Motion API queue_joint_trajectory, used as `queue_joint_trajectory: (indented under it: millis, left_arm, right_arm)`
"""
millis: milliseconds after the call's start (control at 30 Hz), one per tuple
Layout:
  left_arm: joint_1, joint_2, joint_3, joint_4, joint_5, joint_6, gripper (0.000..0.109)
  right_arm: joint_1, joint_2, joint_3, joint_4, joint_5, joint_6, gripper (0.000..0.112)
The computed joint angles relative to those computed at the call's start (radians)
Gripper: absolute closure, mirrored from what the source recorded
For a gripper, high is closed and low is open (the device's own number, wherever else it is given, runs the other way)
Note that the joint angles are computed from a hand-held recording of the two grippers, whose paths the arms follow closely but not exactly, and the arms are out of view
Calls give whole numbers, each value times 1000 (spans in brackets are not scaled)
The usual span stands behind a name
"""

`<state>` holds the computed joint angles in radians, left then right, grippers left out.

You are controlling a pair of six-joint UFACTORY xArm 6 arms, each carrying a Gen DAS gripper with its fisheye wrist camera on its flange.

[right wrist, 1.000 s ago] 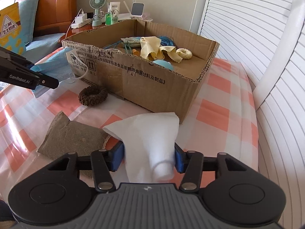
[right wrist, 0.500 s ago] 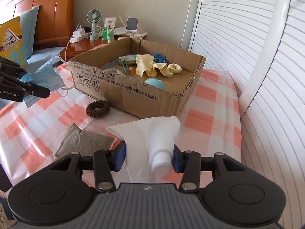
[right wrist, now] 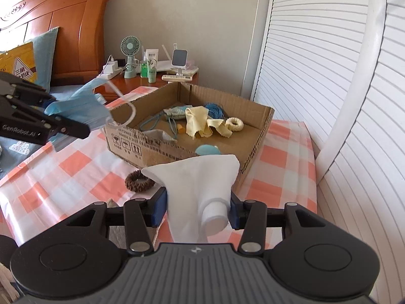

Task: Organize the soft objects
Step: 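Carry the blue mask into the box and open the left gripper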

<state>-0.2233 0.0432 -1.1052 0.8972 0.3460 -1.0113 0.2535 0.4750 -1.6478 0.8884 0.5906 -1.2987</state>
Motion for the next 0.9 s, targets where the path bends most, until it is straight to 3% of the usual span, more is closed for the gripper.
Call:
queue_joint_trajectory:
  millis: [167,433,500,533,567,600,667,767,900]
  left_arm:
    - [22,96,-126,7,-1,43,72]
    - [66,307,-380,-88,29,146,71]
    - [70,356,-438,-91,54,145,66]
    - [74,374,-456,-91,56,130,51]
    - [79,386,-467,-95,53,120,27]
    - [81,396,-475,-91,56,105,19]
    - [82,396,-474,-38,70,43,17]
    - [77,367,-434,-50,63,57,15]
    - [57,305,-369,-29,116,8,14]
  right_arm:
    - [6,24,-48,14,7,2,60]
    - [11,87,-147,-3,20,45,60]
    - [13,101,-167,-12,21,59,60]
    - [13,105,-174,-16,23,62,60]
    - [14,108,-179,-19,22,64,60]
    - [15,112,-185,-23,22,68,60]
    - [15,121,-199,-32,26,78,60]
    - [16,134,-220,-45,35,97,60]
    - [18,148,-243,-53,36,124,60]
